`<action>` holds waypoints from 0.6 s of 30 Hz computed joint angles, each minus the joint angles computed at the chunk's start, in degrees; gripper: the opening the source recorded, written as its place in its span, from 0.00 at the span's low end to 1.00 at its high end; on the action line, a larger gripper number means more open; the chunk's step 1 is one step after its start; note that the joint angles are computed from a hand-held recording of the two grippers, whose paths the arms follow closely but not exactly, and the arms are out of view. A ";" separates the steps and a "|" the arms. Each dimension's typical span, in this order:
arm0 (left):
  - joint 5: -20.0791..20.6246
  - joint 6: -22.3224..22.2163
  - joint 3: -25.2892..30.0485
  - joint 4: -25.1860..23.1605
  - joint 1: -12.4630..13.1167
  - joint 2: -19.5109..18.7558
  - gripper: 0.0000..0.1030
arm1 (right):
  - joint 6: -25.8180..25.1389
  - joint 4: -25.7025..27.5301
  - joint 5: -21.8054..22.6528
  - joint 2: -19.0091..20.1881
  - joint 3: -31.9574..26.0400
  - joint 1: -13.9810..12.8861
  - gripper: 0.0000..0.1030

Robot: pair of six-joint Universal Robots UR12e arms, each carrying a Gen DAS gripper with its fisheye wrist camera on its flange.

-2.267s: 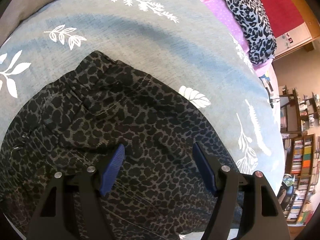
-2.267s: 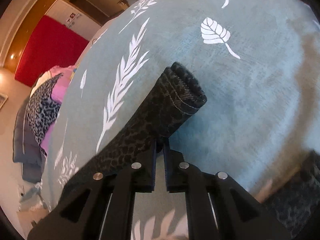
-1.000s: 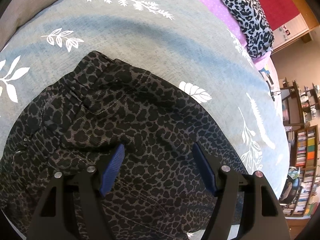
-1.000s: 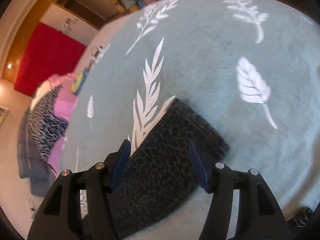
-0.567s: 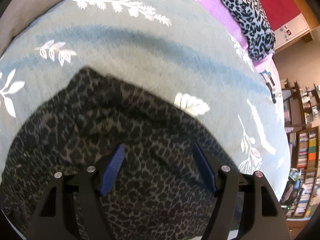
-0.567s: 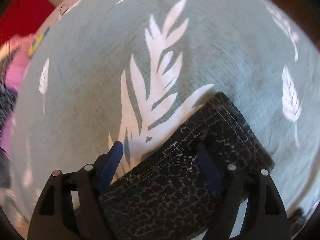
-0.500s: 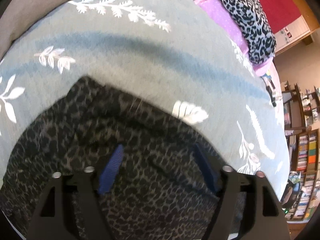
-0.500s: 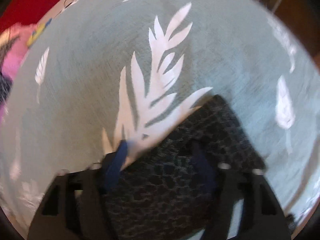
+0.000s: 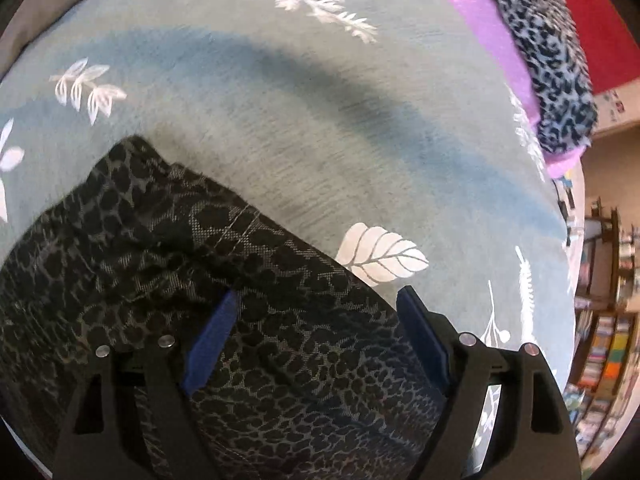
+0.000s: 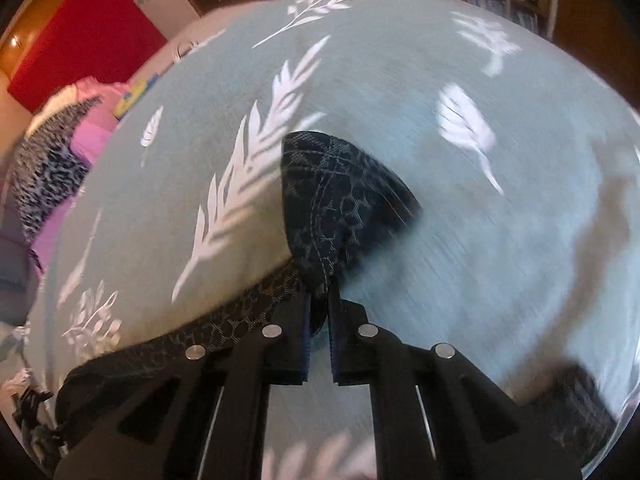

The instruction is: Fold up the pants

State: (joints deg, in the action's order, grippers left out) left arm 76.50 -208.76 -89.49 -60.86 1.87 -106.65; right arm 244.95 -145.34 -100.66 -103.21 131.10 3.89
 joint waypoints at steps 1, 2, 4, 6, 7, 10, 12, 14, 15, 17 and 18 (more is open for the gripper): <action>0.44 -0.46 0.22 -0.06 -0.13 -0.17 0.79 | 1.73 -0.61 -0.08 -1.22 1.04 0.71 0.07; 0.84 -0.79 0.38 -0.22 -0.24 -0.32 0.79 | 2.84 -1.20 -0.06 -1.97 1.82 1.08 0.07; 1.71 -1.49 0.81 -0.32 -0.56 -0.75 0.80 | 5.60 -1.83 -0.89 -2.25 2.48 2.82 0.07; 2.55 -1.45 1.39 -0.74 -0.90 -1.27 0.81 | 7.98 -1.40 -3.11 -2.31 2.91 5.01 0.07; 2.83 -1.24 1.57 -0.92 -0.97 -1.41 0.81 | 9.05 -1.13 -4.16 -3.21 3.64 6.07 0.07; 2.85 -0.39 1.20 -0.53 -0.91 -1.33 0.82 | 13.06 -2.36 -5.14 -4.18 5.70 7.29 0.07; 3.05 0.99 0.74 -0.22 -0.93 -1.04 0.82 | 14.30 -3.58 -4.81 -4.57 6.76 7.72 0.07; 3.23 2.56 0.08 0.00 -0.95 -0.55 0.78 | 13.60 -4.70 -5.06 -4.76 7.32 7.83 0.07; 3.61 3.83 -0.30 -0.06 -0.98 -0.23 0.69 | 13.38 -5.02 -5.11 -4.88 7.40 7.82 0.07; 5.22 4.97 -1.16 0.13 -1.00 0.50 0.44 | 12.98 -6.11 -5.07 -5.32 7.65 7.43 0.07; 5.06 5.32 -1.79 0.00 -0.61 1.02 0.24 | 12.41 -6.36 -5.19 -5.43 7.57 7.25 0.07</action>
State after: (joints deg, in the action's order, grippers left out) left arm 81.56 -203.44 -91.28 -60.86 1.27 -105.63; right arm 257.36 -151.70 -105.85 -108.64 138.67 11.14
